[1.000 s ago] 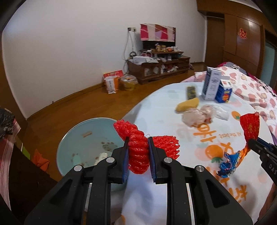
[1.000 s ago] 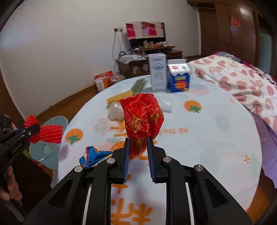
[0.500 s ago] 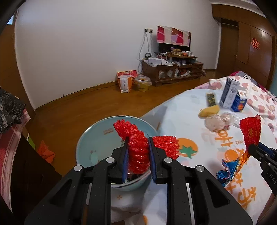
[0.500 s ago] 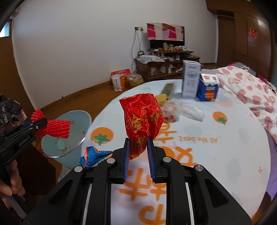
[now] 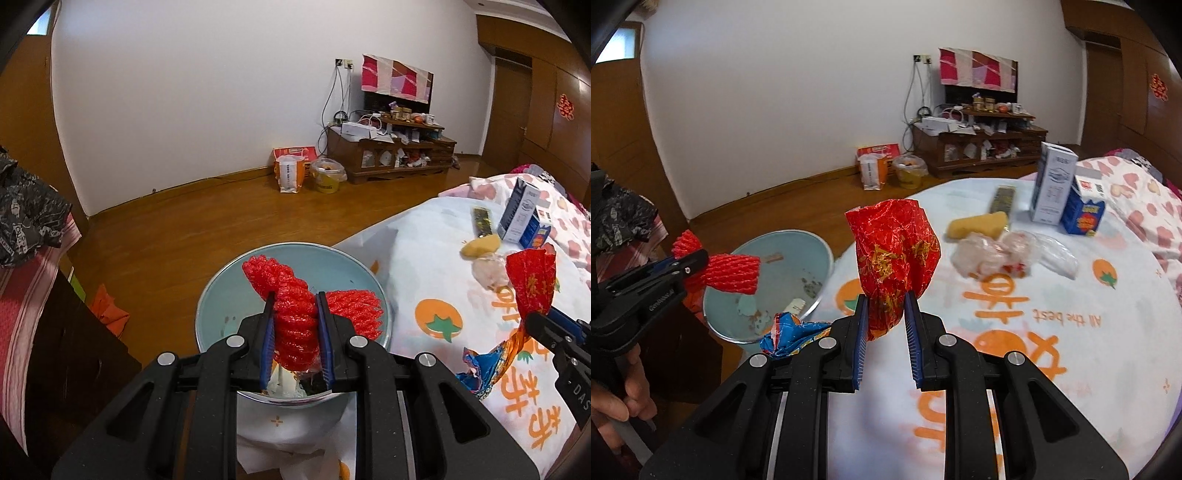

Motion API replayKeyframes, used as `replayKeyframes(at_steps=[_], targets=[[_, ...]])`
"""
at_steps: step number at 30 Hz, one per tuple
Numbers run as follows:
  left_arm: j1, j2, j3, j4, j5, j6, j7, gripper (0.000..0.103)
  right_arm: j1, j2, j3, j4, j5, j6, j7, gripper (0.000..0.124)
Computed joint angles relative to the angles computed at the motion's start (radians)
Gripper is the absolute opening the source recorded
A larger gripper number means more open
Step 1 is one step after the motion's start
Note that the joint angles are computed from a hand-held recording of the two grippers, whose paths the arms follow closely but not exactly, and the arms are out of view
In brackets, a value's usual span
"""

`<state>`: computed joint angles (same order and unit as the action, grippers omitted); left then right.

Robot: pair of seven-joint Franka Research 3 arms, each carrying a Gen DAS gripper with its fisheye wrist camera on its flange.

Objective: Collect trash
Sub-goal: 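Carry the red mesh net over the bin with the left tool while the right holds the foil wrapper, then open the right tool over the bin dropping the red foil while the left releases the mesh net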

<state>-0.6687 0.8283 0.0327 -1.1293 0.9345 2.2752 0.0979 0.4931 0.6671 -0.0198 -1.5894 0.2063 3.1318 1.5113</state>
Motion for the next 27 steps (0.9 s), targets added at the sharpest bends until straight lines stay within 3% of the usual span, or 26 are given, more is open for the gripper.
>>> replayKeyframes(at_steps=[15, 27], targets=[[0.033, -0.009, 0.001, -0.031, -0.010, 0.016, -0.031, 0.020, 0.017, 0.103, 0.022, 0.179, -0.025, -0.071, -0.015, 0.020], [0.054, 0.034, 0.007, 0.019, -0.055, 0.021, -0.008, 0.020, 0.038, 0.207, 0.007, 0.349, -0.064, -0.155, 0.009, 0.020]])
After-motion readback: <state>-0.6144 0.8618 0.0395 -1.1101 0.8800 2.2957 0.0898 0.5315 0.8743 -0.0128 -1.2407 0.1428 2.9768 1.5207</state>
